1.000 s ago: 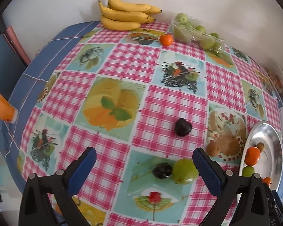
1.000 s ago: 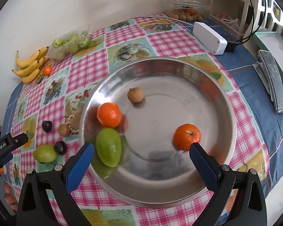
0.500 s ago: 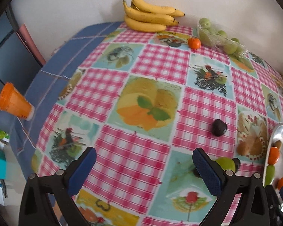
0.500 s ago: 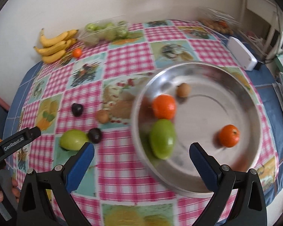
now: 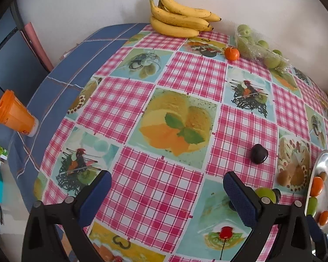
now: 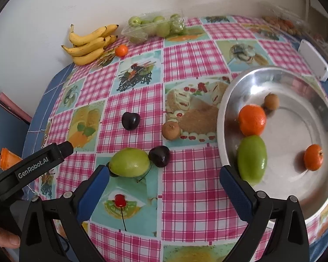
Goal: Organize fruits
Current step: 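Move the open right tool down onto a dark plum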
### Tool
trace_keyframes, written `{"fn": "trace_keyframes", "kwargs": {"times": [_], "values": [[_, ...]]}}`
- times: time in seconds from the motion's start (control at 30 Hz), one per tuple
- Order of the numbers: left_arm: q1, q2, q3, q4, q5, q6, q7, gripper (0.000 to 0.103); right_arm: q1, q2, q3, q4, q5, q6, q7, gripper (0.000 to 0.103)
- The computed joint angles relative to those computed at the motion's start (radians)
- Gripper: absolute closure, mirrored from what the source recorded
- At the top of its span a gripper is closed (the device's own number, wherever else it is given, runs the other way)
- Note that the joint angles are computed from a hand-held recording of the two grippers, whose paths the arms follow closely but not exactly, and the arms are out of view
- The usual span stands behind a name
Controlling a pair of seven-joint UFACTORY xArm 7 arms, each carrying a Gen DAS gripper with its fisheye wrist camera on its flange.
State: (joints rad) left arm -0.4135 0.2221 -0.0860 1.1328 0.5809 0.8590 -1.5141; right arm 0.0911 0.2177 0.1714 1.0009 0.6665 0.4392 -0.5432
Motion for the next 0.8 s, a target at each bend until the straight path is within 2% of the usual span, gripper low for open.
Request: {"fn": "trace_keyframes", "kwargs": {"times": [0.13,0.2,0.3,0.43,0.53,0.63,0.7,0.8], "values": [[0.006,0.002,0.002,-0.007,-0.013,-0.017,-0.005,0.000,-0.010,0.021,0.001,0.020,0.015,0.040,0.003,0.002],[0.011,0.001,0.004,-0.018,-0.014,-0.053,-0.002,0.000,-0.015,0.026,0.005,0.028,0.031,0.049,-0.002,0.002],[0.018,0.001,0.007,-0.030,-0.016,-0.121,0.000,0.000,-0.014,0.023,0.009,0.026,0.048,0.031,-0.016,0.002],[0.001,0.008,0.016,-0.013,0.029,-0.106,-0.013,0.000,-0.021,0.030,0.016,0.039,0.081,0.033,-0.044,0.002],[0.015,-0.002,0.015,-0.036,0.010,-0.164,-0.004,0.000,-0.022,0.032,0.016,0.043,0.095,0.028,-0.054,0.003],[0.030,-0.002,0.010,-0.052,-0.034,-0.222,0.037,0.000,-0.019,0.040,0.012,0.050,0.091,0.027,-0.044,0.015],[0.029,0.002,0.010,-0.050,-0.047,-0.235,0.056,0.000,-0.018,0.046,0.009,0.055,0.083,0.024,-0.035,0.030],[0.031,0.004,0.011,-0.056,-0.074,-0.285,0.080,0.000,-0.022,0.055,0.009,0.063,0.069,0.030,-0.019,0.035]]}}
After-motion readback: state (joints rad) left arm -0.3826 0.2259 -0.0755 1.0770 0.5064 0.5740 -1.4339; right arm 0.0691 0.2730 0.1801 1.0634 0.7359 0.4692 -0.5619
